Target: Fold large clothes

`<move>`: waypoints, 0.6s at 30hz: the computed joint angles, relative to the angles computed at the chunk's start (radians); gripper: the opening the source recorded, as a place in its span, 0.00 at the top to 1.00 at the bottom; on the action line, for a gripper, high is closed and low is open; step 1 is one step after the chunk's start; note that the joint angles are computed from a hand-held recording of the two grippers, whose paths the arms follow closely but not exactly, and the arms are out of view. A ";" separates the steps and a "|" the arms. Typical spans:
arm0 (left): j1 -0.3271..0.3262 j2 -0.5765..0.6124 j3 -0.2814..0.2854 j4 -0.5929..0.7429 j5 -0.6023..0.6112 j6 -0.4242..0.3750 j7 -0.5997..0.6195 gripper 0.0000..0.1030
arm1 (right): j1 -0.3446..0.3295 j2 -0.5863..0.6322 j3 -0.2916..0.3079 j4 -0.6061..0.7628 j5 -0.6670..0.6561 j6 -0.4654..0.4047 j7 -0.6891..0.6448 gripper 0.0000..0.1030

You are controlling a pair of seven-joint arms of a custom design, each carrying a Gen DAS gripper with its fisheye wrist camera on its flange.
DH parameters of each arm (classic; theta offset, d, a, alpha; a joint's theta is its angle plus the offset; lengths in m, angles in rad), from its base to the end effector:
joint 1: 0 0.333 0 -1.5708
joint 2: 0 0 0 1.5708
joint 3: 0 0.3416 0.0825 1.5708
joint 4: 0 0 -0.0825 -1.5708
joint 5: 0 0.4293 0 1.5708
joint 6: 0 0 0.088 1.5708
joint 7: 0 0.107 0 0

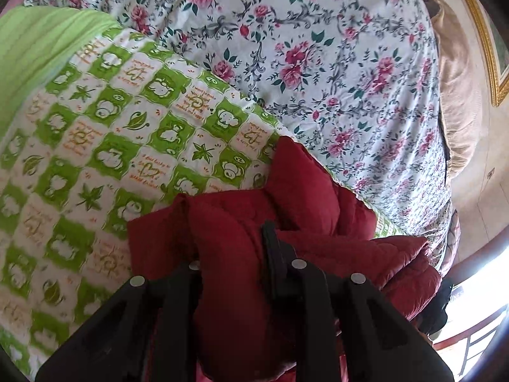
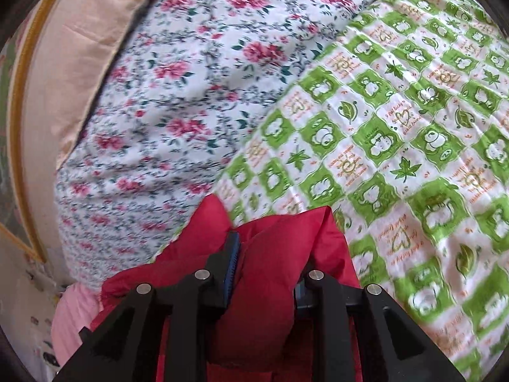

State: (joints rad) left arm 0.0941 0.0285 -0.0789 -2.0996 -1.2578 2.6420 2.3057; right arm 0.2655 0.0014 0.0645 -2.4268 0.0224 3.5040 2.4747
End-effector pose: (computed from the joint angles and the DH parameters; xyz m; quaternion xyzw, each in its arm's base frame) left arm 0.6194 0.0344 0.4499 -0.7125 0.5353 -0.4529 0.0266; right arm 0.5328 0.1796 0.4304 -0.4008 0.7595 -0.0839 0.5054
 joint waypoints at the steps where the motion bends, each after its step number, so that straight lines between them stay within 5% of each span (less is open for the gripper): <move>1: 0.001 0.013 0.001 0.010 -0.006 -0.004 0.001 0.82 | 0.000 0.015 0.000 0.009 0.012 0.004 -0.004 0.78; 7: 0.034 0.047 -0.005 0.036 -0.069 -0.062 0.030 0.81 | -0.033 0.065 0.025 0.051 0.002 0.011 0.002 0.78; 18: 0.016 -0.165 0.060 -0.101 -0.149 -0.071 0.237 0.78 | -0.048 0.099 0.053 0.107 0.050 -0.040 -0.080 0.77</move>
